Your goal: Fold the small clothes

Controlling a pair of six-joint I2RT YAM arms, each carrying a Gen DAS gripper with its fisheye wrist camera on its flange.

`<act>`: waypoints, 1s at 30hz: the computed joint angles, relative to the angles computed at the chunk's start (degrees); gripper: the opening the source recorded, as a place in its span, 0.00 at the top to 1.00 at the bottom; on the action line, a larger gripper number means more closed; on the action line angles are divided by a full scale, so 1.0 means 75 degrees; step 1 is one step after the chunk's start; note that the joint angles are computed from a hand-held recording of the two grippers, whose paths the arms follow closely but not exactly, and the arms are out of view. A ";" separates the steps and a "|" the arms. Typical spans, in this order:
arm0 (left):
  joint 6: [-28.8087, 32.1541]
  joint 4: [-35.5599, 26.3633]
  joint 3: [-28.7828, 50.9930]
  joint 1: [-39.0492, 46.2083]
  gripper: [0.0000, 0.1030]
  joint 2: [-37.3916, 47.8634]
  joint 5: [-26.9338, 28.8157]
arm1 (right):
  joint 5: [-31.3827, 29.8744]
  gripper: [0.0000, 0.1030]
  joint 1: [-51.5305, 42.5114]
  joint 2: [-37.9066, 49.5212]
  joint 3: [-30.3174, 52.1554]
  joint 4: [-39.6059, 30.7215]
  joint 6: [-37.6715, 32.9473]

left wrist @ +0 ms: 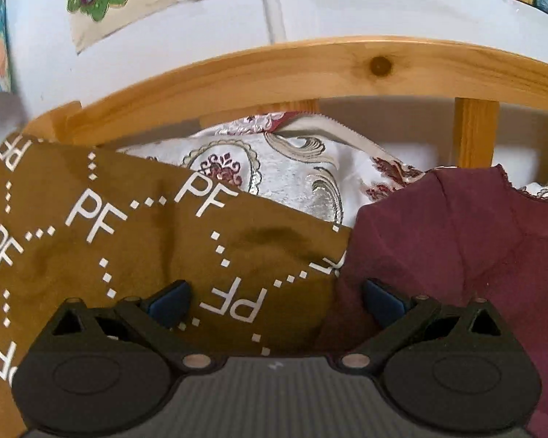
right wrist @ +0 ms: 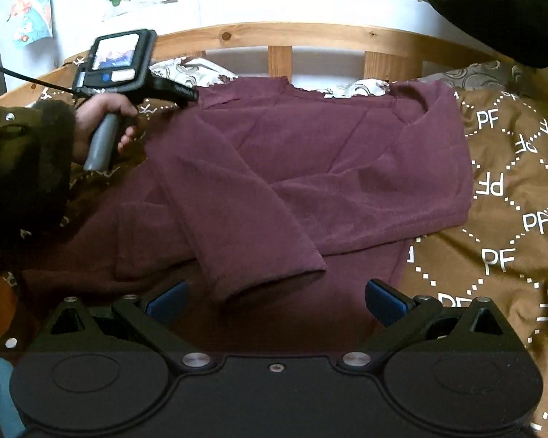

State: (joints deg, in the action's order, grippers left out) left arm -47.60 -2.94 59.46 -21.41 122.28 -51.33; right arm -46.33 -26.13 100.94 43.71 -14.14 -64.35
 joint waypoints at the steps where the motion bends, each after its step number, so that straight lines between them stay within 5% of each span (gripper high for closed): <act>1: -0.0182 -0.0056 -0.0114 -0.0025 0.01 -0.0145 0.0061 | -0.0010 0.01 0.0001 -0.0015 -0.0021 0.0060 0.0011; 6: -0.1087 -0.0390 -0.1157 -0.0207 0.01 -0.1524 0.0497 | -0.0009 0.01 -0.0059 -0.0014 -0.0100 0.0417 0.0143; 10: -0.2219 -0.1689 -0.1832 -0.1213 0.01 -0.2770 -0.0019 | -0.0089 0.01 -0.0125 -0.0098 -0.0253 0.0845 0.0395; 19: -0.6040 -0.7074 -0.0951 -0.4816 0.01 -0.3707 0.0305 | -0.0344 0.01 -0.0496 -0.0605 -0.0721 0.1136 -0.0059; 24: -0.7083 -0.8578 0.0013 -0.6606 0.01 -0.3217 0.0768 | -0.1037 0.01 -0.1055 -0.1047 -0.0663 -0.0242 -0.1905; 30: -0.7864 -0.7689 -0.0556 -0.7800 0.01 -0.3395 0.1007 | -0.1255 0.01 -0.1721 -0.1148 -0.0120 -0.2909 -0.5168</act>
State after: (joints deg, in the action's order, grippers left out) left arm -106.58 -60.60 55.30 -79.91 96.82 -43.78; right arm -55.74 -39.04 92.33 42.81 -35.96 -103.11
